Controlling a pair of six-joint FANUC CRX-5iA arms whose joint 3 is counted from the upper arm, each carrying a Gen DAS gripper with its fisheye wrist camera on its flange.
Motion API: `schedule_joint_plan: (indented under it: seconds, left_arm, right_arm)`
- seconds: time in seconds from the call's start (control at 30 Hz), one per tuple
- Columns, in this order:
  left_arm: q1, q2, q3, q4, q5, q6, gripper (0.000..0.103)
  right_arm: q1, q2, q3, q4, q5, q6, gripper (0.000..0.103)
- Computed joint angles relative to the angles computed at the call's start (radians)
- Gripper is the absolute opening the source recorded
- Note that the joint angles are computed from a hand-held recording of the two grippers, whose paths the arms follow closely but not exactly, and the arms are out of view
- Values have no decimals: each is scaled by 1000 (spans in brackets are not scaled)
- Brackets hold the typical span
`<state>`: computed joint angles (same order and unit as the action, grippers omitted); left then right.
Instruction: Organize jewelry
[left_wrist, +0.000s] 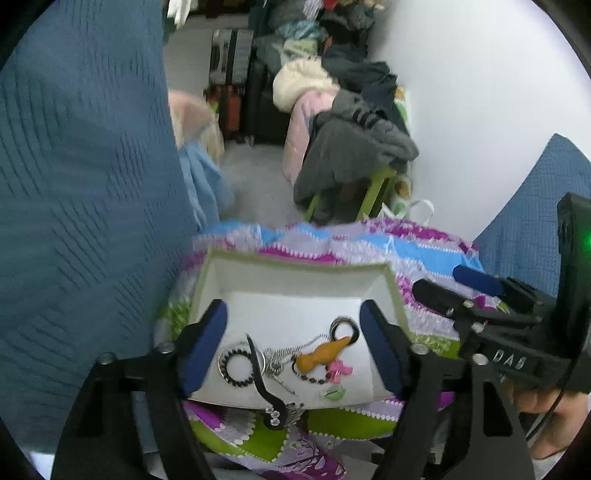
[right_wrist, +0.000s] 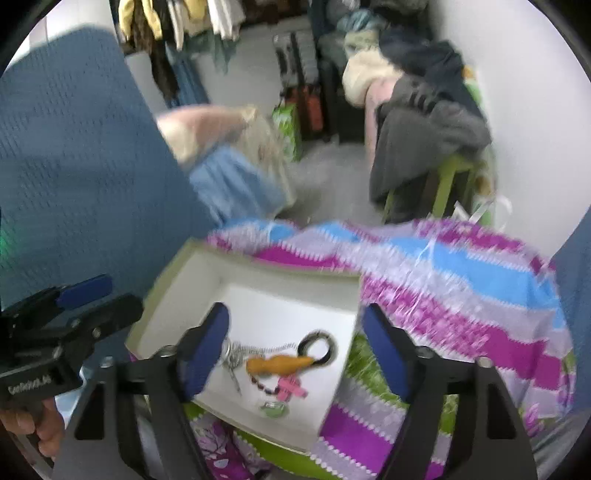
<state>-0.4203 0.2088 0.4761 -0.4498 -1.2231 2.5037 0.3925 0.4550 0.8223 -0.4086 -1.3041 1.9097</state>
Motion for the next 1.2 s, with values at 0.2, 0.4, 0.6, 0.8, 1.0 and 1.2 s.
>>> schedule_joint_plan:
  seconds: [0.2,0.4,0.6,0.8,1.0,1.2]
  left_arm:
    - [-67,20,151,-94,-104,-14,79]
    - [-144,62,303,-206,-224,-44,82]
    - [-209,88,392,-294,-302,-51,87]
    - [-250,61,373,-338,-293,3,102]
    - [-318,82,407,-429,-370,13,103]
    - [-341,80,394,-434,-423,46,103]
  right_arm:
    - [-44,-7,100,-49,-31,-13,90]
    - [-78,-55,109,-84,4,-15,102]
    - [-108,-135,58,-119,74,25,103]
    - [-93,-268,-121,-78,239,86,103]
    - [-109,-331,-201,-127,229,111,103]
    - [-133,-368,-253,-148,202,101,103]
